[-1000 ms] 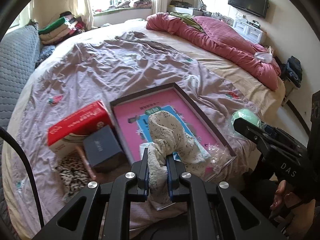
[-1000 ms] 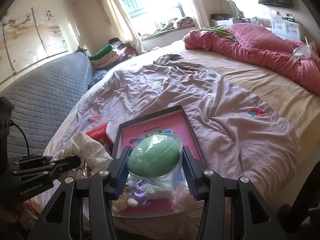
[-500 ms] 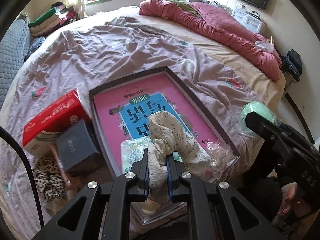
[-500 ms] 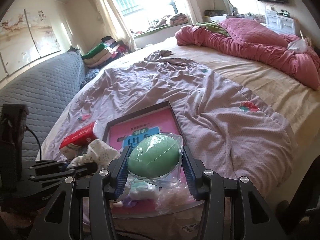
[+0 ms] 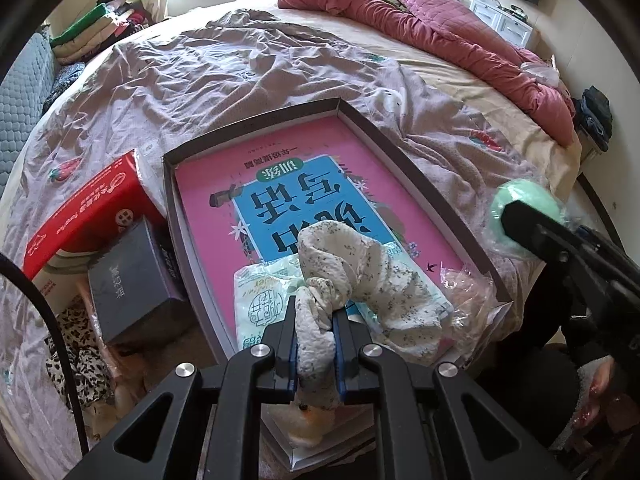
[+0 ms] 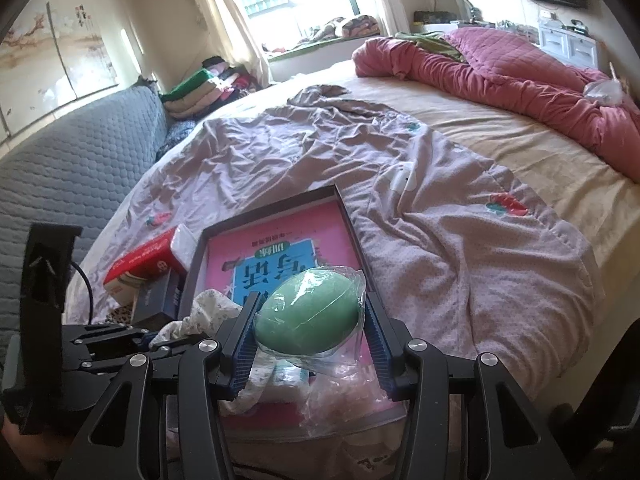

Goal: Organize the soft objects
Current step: 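Carry the scrunchie with the left tool while the right tool carries the green egg over the pink tray, then lower and open the left tool releasing the scrunchie while the right tool releases the egg onto the tray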

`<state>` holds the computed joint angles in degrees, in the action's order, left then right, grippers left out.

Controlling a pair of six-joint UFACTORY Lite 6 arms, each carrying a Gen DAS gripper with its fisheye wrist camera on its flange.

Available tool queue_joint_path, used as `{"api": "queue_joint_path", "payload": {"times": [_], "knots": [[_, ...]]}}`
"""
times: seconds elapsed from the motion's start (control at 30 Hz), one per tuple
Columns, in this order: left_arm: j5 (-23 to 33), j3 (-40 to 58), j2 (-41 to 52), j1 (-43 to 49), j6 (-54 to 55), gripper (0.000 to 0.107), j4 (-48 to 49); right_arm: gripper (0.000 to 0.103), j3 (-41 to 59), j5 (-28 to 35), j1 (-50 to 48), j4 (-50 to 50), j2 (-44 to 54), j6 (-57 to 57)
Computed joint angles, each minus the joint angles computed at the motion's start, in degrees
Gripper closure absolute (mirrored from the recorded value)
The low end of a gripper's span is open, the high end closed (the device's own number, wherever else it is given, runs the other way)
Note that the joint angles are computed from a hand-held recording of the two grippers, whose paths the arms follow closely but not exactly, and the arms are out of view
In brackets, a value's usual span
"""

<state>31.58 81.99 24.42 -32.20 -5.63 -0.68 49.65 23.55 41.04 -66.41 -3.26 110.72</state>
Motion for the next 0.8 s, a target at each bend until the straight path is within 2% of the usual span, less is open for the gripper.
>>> {"api": "queue_joint_path", "payload": {"times": [0.43, 0.8], "knots": [[0.17, 3.15, 4.32, 0.40, 1.05, 0.093, -0.34, 0.052, 6.87, -6.81, -3.55, -3.07, 13.32, -0.22], [-0.30, 2.82, 4.57, 1.15, 2.82, 0.093, -2.02, 0.052, 6.84, -8.14, -3.87, -7.59, 16.45, 4.93]]}}
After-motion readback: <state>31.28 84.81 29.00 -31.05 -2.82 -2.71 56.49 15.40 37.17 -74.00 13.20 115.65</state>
